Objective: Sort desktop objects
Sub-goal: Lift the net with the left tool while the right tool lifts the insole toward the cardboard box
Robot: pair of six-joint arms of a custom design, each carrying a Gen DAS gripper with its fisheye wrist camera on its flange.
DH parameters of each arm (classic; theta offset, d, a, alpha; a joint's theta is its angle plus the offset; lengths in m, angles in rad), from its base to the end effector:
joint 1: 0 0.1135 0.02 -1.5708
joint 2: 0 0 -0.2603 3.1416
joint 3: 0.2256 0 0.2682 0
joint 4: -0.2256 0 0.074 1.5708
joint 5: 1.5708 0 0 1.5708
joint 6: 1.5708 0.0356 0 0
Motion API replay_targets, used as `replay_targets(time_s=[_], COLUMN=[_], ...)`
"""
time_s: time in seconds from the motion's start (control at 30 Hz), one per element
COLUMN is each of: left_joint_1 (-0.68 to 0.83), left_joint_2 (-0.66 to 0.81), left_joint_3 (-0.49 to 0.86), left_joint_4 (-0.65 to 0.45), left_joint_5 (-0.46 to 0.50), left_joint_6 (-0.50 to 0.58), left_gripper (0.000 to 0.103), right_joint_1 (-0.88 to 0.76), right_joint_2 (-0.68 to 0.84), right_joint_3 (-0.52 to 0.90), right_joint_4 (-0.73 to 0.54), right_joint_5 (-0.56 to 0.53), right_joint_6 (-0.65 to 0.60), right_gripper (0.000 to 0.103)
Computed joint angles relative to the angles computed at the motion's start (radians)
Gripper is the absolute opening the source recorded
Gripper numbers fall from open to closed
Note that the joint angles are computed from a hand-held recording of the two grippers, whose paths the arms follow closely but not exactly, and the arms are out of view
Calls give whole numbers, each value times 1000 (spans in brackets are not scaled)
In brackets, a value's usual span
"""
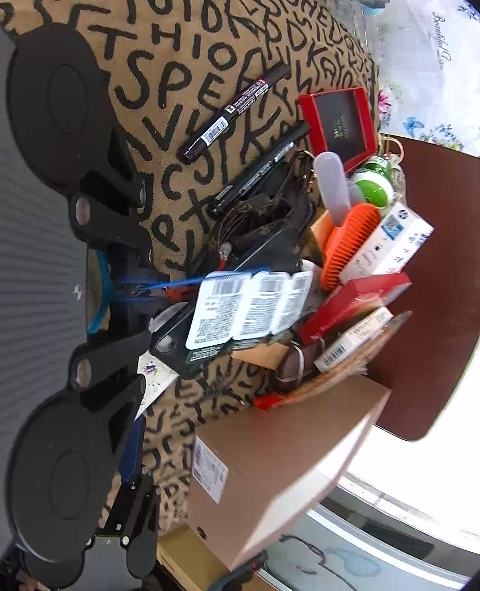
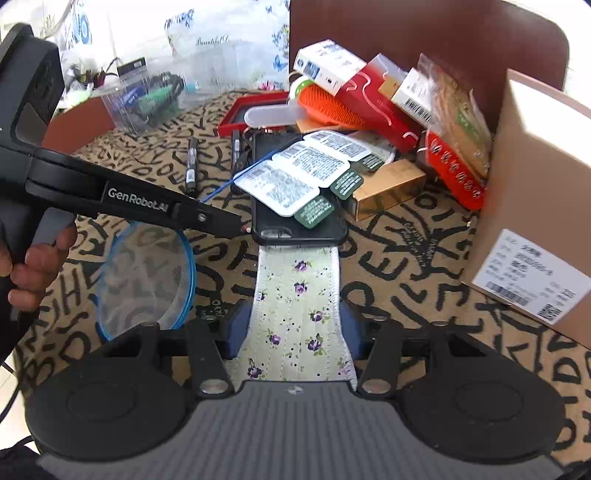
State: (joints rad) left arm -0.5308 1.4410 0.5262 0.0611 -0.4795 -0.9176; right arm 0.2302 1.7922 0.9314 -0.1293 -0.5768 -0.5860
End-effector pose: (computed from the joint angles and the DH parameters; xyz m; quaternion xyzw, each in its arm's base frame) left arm 0.2349 -0.1188 0.1215 -0.2566 0.8767 -0.0593 0.4026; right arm 0.3364 0.0988 0.1215 -0.4393 0.8108 0.2196 0.3184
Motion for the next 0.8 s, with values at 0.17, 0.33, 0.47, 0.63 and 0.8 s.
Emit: replay_targets(time_s=[0.17, 0.33, 0.47, 0.63, 0.8], left_joint_1=[-70, -124, -149, -165, -176], left_joint_2=[-89, -124, -114, -94, -81], left_joint_3=[2, 41, 75, 106, 110], left_joint_4=[-65, -106, -125, -135, -150], left_joint_5=[-86, -148, -178, -187, -197], left_joint_6=[-38, -27, -20, -1, -33], left_gripper=[3, 3, 3, 3, 3], right_joint_1=[-63, -144, -200, -221, -177], right_joint_2=[-68, -137, -181, -226, -142], right_joint_3=[-36, -55, -64, -83, -13], right_joint_4=[-21, -91, -126, -89, -303], right_joint_5=[-45, -121, -204, -195, -148], right_joint_6=[-11, -50, -55, -57, -198], right_gripper=[49, 49, 28, 19, 54])
